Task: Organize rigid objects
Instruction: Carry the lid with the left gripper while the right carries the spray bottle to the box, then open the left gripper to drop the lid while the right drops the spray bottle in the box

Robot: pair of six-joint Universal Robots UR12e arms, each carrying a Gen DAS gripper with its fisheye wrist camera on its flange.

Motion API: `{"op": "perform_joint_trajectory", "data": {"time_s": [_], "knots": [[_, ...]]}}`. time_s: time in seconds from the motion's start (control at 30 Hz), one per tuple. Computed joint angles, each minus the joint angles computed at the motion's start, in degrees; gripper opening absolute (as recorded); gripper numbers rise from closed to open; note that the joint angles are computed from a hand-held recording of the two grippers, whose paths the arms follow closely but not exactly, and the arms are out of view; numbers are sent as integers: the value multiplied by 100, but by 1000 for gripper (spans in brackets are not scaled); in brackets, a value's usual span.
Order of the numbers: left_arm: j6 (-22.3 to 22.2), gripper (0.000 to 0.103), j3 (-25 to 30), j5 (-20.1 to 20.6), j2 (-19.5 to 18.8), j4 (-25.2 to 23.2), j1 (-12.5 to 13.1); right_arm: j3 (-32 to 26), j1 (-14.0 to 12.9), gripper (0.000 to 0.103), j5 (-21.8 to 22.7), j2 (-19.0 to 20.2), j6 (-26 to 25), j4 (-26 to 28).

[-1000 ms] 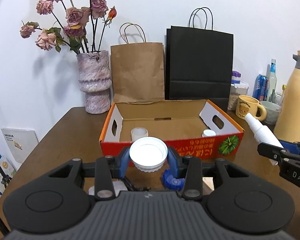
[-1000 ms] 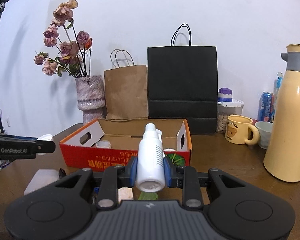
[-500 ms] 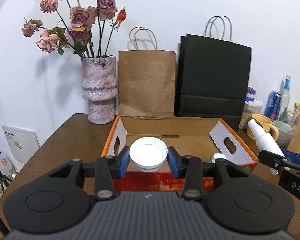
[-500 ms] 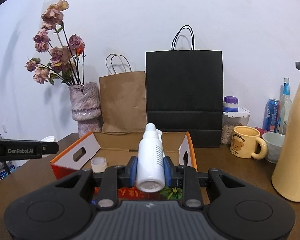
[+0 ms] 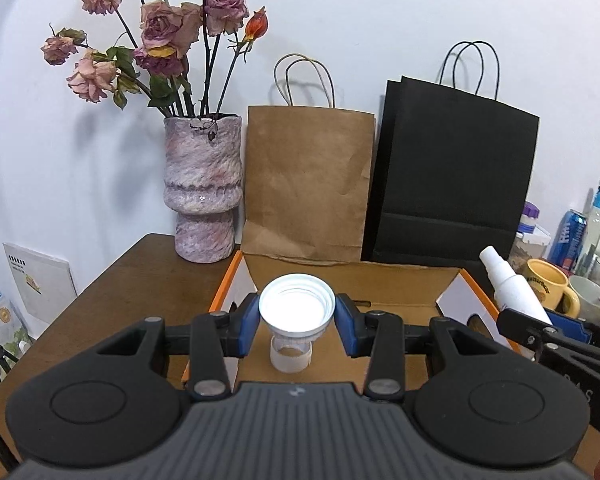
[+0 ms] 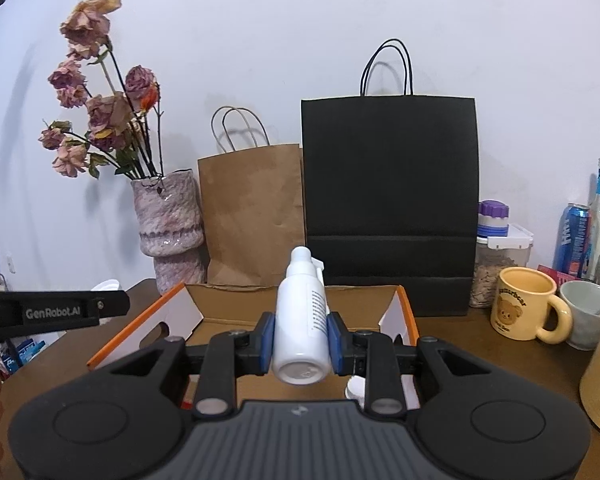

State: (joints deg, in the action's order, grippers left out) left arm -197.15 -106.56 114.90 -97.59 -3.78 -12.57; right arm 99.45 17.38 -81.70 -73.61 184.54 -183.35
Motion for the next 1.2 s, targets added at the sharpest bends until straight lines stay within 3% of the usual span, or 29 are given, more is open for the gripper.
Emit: {"op": "perform_joint_trajectory", "data": {"time_s": [0.37,0.67,1.2], "knots": [[-143,41,393,38,-375,-69,116,-586,0,27,23,450,-6,311],[-208,41,654,133,-629,-589,217,-930,-6,26,99,748,-56,757],[-223,42,697,149,-696,-1095,302,-992,-6,27,22,863,-169,1192]]}}
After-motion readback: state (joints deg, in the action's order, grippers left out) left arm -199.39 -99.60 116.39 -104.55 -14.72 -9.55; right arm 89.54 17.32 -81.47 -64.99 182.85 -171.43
